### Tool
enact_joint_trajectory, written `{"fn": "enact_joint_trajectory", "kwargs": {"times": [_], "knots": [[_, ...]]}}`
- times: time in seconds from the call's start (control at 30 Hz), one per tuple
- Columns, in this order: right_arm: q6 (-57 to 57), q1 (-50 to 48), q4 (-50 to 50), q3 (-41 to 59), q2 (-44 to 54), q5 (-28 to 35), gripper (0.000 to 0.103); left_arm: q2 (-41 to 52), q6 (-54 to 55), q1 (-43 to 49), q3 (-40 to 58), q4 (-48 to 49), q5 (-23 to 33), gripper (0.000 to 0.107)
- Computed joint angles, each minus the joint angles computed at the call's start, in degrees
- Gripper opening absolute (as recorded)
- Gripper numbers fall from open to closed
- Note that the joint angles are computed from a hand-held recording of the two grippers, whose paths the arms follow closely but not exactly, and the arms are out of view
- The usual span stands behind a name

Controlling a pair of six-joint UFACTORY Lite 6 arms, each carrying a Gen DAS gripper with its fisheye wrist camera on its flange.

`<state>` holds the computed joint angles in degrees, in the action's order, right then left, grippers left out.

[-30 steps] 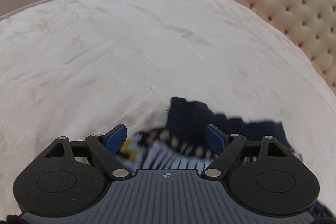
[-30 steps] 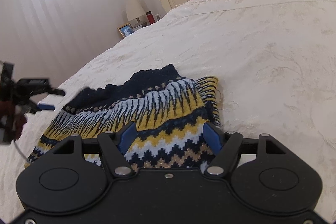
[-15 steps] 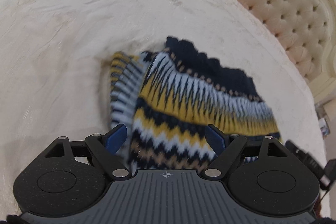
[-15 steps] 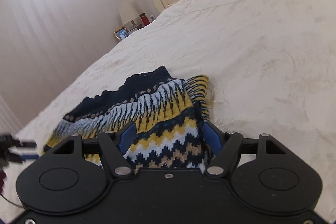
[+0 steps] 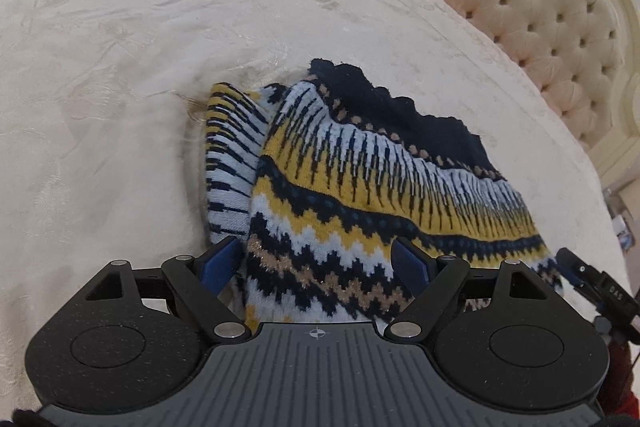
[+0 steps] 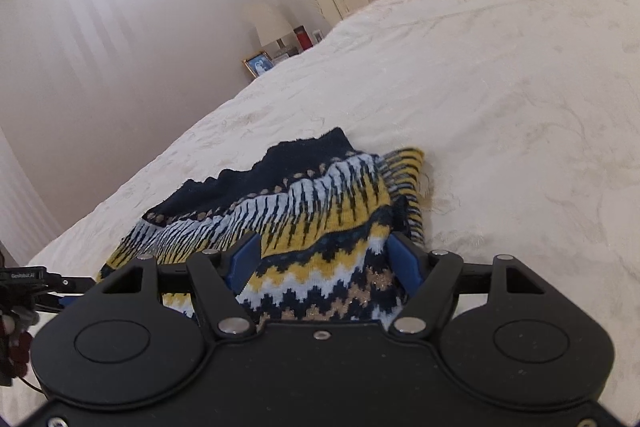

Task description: Fold small clothes

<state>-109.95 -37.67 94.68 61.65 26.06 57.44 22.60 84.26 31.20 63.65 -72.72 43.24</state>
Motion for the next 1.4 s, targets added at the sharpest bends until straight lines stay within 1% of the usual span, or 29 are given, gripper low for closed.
{"fn": "enact_joint_trajectory", "kwargs": {"times": [0.17,0.3,0.37,0.43,0.47,0.5,0.53,0.57,0.6,0.63,0.7,0.77,0.8,0.87,0.97,1.03,1.13,1.23,1.33,1.37,1.4], "knots": [[2.38,1.02,-2.06,2.07,2.64,-1.40,0.074,0.66,-0.35,-1.18,0.38,2.86,-0.47,0.081],[6.64,0.02,-4.97,3.73,3.83,1.68,0.073,1.90,0.03,-1.34,0.42,4.14,1.54,0.081],[7.76,-0.21,-5.46,4.42,4.66,2.09,0.071,2.21,0.95,-1.45,0.02,3.17,1.45,0.080],[9.27,-0.25,-6.23,5.24,5.47,1.59,0.060,2.84,0.73,-0.87,0.07,1.63,2.08,0.080],[9.68,-0.29,-6.32,5.22,5.50,1.20,0.058,3.21,0.35,-0.35,0.23,0.88,2.83,0.079],[9.86,-0.39,-6.48,5.29,5.53,1.08,0.053,3.57,0.10,0.35,0.40,0.11,3.93,0.074],[9.73,-0.55,-6.51,5.26,5.44,1.11,0.044,3.85,-0.04,0.84,0.59,-0.18,4.57,0.069],[9.50,-0.52,-6.25,4.99,5.16,0.65,0.037,3.93,-0.26,0.95,0.75,-0.21,4.60,0.059],[9.19,-0.37,-5.90,4.68,4.81,-0.01,0.024,3.79,0.36,1.18,0.57,-0.64,4.67,0.053],[8.82,-0.36,-5.75,4.44,4.63,-0.31,0.021,3.43,1.39,1.39,0.00,-1.52,4.57,0.051],[8.63,-0.37,-5.76,4.20,4.43,-0.53,0.020,2.32,2.31,1.62,-1.08,-2.26,3.85,0.046],[7.58,-0.40,-5.25,3.48,3.73,-0.79,0.020,0.27,3.12,1.08,-2.62,-2.41,1.60,0.045],[6.56,-0.45,-4.71,2.89,3.23,-0.87,0.025,-0.88,4.02,0.75,-3.40,-2.43,0.30,0.045],[5.41,-0.30,-4.55,2.26,2.41,-1.42,0.026,-3.68,7.46,0.10,-5.92,-3.84,-2.38,0.045],[5.12,-0.07,-4.81,2.10,2.26,-1.15,0.030,-5.90,12.25,-0.46,-7.92,-6.01,-2.70,0.047],[5.68,0.09,-5.29,2.42,2.67,-0.57,0.051,-5.43,12.99,-1.03,-7.65,-6.28,-2.28,0.050],[5.22,0.41,-5.09,1.89,2.19,-0.92,0.052,-3.59,12.13,-1.22,-6.57,-5.80,-2.35,0.050],[5.63,0.43,-4.98,2.21,2.42,-1.37,0.052,-1.98,10.05,0.09,-5.53,-5.35,-0.21,0.050],[6.74,0.53,-5.82,2.80,2.59,-2.80,0.052,-1.97,10.79,0.52,-5.69,-5.79,0.67,0.049],[6.25,0.67,-5.44,2.37,2.06,-3.59,0.047,-1.96,11.29,0.66,-5.81,-6.07,1.06,0.048],[5.46,0.78,-4.99,1.92,1.45,-4.56,0.047,-1.64,11.53,0.91,-5.72,-6.21,1.77,0.042]]}}
